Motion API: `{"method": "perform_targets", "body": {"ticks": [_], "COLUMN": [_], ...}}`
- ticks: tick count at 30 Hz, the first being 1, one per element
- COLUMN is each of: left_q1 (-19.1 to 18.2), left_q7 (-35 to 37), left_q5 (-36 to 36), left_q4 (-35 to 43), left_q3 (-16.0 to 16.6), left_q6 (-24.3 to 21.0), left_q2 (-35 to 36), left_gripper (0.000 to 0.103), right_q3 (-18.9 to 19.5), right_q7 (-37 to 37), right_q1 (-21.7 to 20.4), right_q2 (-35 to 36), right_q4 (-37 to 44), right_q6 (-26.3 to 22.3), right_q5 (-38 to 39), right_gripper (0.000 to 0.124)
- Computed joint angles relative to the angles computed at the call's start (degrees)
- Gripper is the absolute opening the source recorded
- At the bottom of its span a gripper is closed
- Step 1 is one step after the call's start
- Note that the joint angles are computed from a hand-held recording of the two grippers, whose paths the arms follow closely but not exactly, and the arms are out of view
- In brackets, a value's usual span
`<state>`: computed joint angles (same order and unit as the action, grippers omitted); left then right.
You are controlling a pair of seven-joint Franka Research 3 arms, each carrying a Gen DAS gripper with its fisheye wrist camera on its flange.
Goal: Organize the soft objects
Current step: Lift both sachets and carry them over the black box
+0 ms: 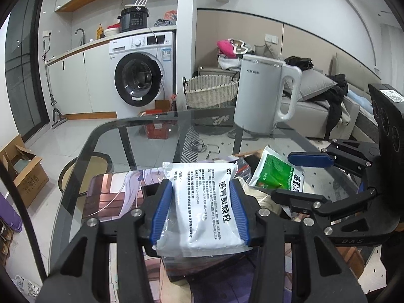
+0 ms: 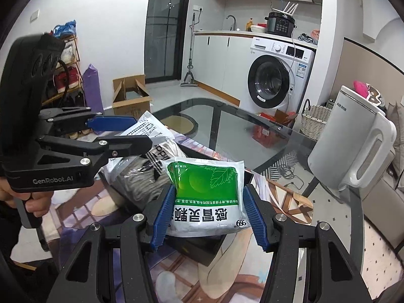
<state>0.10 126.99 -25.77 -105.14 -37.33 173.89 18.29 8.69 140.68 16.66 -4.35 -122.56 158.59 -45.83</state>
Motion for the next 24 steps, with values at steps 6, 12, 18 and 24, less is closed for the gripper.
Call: {"method": "perform_targets", "body": {"ticks": [6, 12, 18, 24], "left_q1": [-3.46, -3.41, -2.19, -1.97], "left_q7": [-4.31, -6.65, -7.20, -7.88], "left_q5": [4.63, 7.37, 8.87, 10.20], "left_q4": [2.13, 2.92, 3.37, 3.38], "left_q3": [3.48, 3.30, 1.91, 1.73], "left_q6": [-0.87, -1.10, -1.14, -1.09], "left_q2": [2.05, 3.07, 3.85, 4.07], "left_gripper": [0.045, 0.045, 0.046, 0.046], "right_q3": [-1.12, -2.67, -3.78, -5.14], "right_q7": [-2.84, -6.80, -12.34, -16.97], "right_q1": [1.04, 2.47, 3.57, 4.02], "right_q2": [3.25, 5.67, 7.75, 10.03], "right_q4": [2.00, 4.22, 5.80, 6.78], "right_q6": [-2.09, -1.96, -1.57, 0.49], "right_q5": [0.07, 1.34, 6.09, 12.84], "right_gripper": [0.056, 0.056, 0.056, 0.056]}}
